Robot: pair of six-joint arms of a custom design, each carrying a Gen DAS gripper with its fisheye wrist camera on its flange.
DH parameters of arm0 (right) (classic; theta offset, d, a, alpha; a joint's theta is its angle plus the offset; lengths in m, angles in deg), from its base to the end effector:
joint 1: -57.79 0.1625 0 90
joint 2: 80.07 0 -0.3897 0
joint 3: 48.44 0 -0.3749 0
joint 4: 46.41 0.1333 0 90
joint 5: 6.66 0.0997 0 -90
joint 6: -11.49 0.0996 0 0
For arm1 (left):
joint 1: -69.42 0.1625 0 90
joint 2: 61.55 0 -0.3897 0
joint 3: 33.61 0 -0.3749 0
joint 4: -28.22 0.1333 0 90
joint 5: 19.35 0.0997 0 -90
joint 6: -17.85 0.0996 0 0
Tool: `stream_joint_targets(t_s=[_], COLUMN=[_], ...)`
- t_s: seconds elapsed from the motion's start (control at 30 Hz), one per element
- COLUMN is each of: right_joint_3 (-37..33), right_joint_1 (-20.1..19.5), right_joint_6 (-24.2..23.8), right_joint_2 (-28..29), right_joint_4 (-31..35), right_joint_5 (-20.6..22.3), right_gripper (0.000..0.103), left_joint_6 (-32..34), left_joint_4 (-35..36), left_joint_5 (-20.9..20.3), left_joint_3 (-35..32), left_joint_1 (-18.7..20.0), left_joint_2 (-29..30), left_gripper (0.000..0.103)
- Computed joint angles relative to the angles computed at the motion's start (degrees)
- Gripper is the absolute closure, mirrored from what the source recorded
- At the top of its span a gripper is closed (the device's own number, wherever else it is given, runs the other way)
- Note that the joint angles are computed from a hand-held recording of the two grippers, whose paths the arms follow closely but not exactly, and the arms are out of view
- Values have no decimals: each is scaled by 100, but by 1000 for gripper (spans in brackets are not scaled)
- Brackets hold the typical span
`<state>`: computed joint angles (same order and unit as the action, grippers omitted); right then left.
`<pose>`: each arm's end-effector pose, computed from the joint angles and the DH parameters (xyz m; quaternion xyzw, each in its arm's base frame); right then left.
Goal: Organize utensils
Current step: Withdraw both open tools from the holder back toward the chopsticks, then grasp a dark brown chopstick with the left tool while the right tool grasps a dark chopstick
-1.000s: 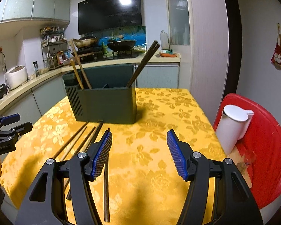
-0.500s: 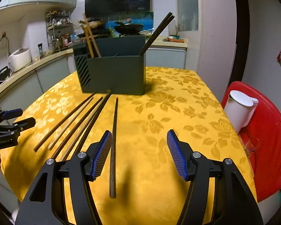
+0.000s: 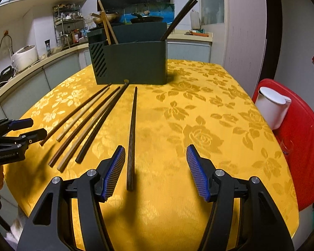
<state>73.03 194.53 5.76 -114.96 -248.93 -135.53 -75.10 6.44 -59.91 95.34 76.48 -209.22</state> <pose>0.3876 -0.2675 -0.0149 0.3392 -0.8573 0.3118 0.2296 -0.0153 -0.2125 0.3734 0.1024 0.8371 -0.3659 0.3937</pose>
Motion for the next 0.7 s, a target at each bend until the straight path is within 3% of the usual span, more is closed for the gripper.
stream_joint_targets(t_s=[0.27, 0.7], right_joint_3=[81, 46], right_joint_1=[-25, -9], right_joint_6=[24, -328], right_joint_2=[36, 251], right_joint_4=[86, 22], right_joint_5=[118, 354], right_gripper=[51, 76], left_joint_6=[471, 388], left_joint_4=[-433, -400], left_joint_5=[67, 12], left_joint_3=[160, 201], left_joint_1=[364, 233], left_joint_2=[-82, -229], left_gripper=[57, 63])
